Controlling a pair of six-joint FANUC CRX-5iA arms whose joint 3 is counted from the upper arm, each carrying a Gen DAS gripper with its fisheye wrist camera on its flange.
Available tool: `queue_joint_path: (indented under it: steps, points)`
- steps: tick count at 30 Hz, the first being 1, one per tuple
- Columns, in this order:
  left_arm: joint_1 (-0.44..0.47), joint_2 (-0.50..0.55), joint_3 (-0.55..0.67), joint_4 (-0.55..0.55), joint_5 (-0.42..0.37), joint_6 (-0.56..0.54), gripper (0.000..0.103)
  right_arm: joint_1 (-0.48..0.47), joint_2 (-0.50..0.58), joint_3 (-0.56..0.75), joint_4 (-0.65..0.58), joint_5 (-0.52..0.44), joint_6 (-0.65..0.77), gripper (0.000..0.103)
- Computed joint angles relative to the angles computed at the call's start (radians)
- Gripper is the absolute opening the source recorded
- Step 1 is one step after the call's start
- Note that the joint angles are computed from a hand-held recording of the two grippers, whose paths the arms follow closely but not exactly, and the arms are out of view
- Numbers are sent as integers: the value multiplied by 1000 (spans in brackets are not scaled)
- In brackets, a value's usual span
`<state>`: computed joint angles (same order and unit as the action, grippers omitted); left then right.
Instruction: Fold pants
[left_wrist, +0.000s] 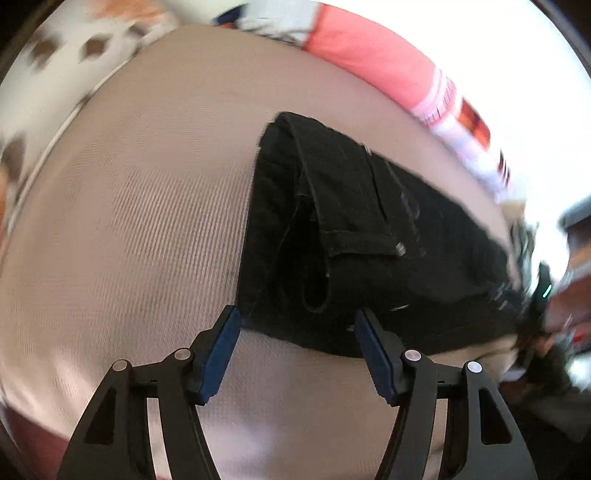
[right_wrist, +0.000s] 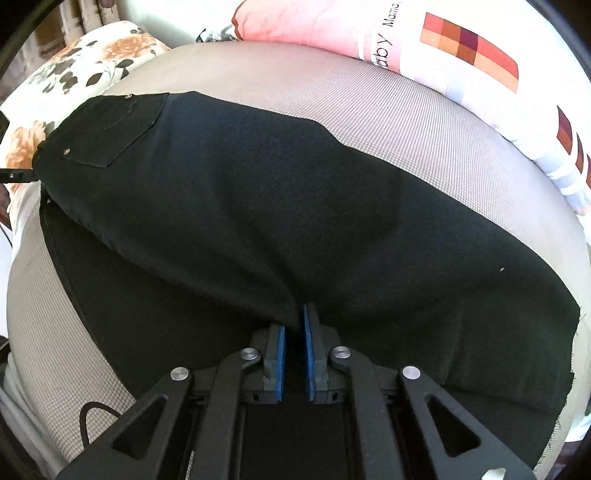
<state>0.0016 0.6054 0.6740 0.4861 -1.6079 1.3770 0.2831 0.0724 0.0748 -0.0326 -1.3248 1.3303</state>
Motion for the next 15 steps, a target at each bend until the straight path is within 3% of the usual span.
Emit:
queue_joint_path:
  steps: [7,12,15]
  points:
    - [-1,-34,-123,165,54,239,64,0,-32,-39,4,32,-2,9]
    - [-37,8,-69,130,69,387,60,-1,-42,-52,7,47,-5,9]
    - [-58,43,-8,78,59,431,49,1,-42,-53,10,51,-20,9]
